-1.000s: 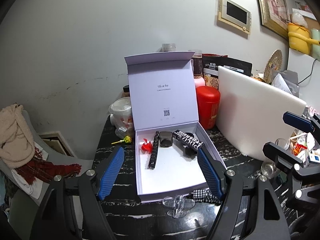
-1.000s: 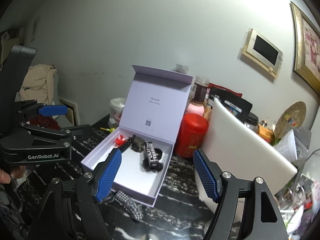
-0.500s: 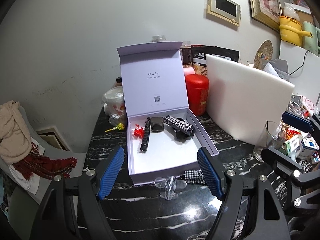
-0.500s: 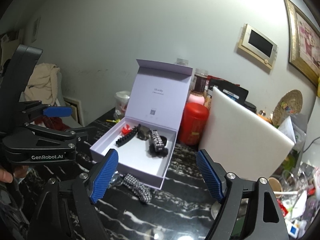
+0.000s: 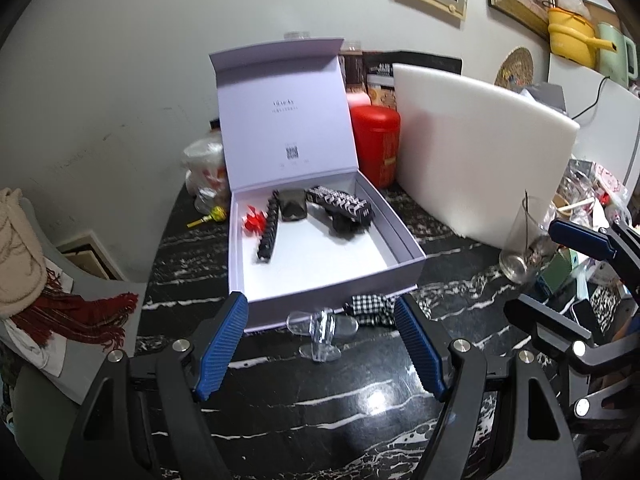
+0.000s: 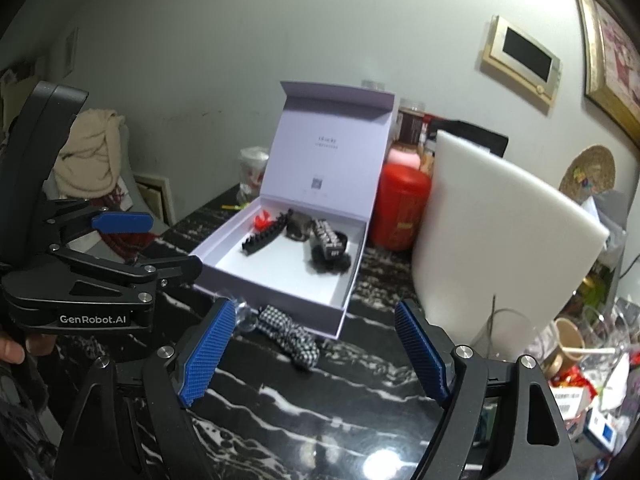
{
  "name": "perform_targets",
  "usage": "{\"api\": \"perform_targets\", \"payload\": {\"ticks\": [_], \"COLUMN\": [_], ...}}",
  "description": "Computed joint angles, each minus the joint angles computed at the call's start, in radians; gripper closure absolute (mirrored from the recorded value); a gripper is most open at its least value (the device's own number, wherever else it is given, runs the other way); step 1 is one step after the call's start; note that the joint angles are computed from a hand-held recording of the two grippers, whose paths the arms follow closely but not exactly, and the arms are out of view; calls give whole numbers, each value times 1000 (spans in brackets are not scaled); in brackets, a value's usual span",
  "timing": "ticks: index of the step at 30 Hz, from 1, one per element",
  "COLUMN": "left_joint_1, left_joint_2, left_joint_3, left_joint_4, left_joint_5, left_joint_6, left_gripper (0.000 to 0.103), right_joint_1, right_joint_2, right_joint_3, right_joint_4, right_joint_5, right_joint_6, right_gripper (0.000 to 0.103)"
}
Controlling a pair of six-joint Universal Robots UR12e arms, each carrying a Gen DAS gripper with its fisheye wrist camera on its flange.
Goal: Organize rigid objects
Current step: 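Withdraw both open tools from the box toward the airplane and scrunchie, then grasp the clear plastic airplane with the left tool while the right tool grasps the checkered scrunchie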
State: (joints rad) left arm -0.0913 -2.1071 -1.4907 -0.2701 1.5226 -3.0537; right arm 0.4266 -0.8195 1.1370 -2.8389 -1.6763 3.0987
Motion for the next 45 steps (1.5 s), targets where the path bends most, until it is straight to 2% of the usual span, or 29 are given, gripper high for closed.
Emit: {"api": "perform_targets", "payload": {"ticks": [9, 19, 33, 45], "left_joint_1": [9, 25, 24, 24], "left_joint_2": [-22, -48, -95, -145], "left_joint_3": [7, 12, 57, 127], "left_joint_4": [-56, -68, -133, -204], "left_joint_5": [-57, -110, -114, -128], "left_joint_6": [-3, -16, 31, 39], "left_gripper": [27, 27, 27, 27], "right_joint_1": [-8, -18, -30, -43], "right_joint_2": [11, 37, 81, 126], "right_joint_3": [7, -14, -71, -140], "right_joint_4": [38, 92, 200, 303], "right_joint_5": [42, 86, 125, 162], "right_joint_6": [11, 20, 36, 52], "right_gripper": [20, 20, 20, 20]}}
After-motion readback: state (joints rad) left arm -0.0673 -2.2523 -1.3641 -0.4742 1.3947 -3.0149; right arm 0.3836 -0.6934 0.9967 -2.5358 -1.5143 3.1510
